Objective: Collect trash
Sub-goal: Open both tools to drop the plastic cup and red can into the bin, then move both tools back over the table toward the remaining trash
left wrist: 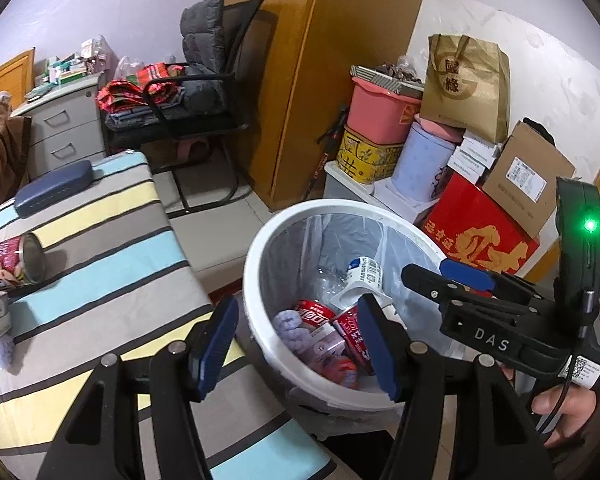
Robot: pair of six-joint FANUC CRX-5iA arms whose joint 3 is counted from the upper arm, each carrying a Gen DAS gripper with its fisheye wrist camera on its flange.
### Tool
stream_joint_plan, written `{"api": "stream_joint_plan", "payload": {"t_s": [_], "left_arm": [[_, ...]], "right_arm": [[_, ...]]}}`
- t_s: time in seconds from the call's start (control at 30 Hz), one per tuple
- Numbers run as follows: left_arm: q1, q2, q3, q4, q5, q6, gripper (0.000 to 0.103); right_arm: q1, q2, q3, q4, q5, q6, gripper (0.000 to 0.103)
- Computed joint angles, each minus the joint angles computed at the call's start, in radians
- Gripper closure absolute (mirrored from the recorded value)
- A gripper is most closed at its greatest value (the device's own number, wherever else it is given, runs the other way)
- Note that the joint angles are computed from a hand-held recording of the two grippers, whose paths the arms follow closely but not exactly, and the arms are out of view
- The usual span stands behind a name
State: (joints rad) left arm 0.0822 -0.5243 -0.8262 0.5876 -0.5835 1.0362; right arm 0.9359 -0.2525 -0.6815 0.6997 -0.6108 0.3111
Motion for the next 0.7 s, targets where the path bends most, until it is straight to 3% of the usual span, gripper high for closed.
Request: {"api": "stream_joint_plan", "payload": {"t_s": [0.3, 0.7], "left_arm": [[0.085, -0.098, -0.029, -0.028, -0.049, 0.008, 0.039], [0.275, -0.228, -0.088, 0.013, -0.128, -0.066, 0.039]], "right_arm": [[0.031, -0.013, -0.013, 0.066, 0.017, -0.057, 0.043], [0.076, 0.026, 0.016, 0.107, 0.050, -0.077, 0.043]]}}
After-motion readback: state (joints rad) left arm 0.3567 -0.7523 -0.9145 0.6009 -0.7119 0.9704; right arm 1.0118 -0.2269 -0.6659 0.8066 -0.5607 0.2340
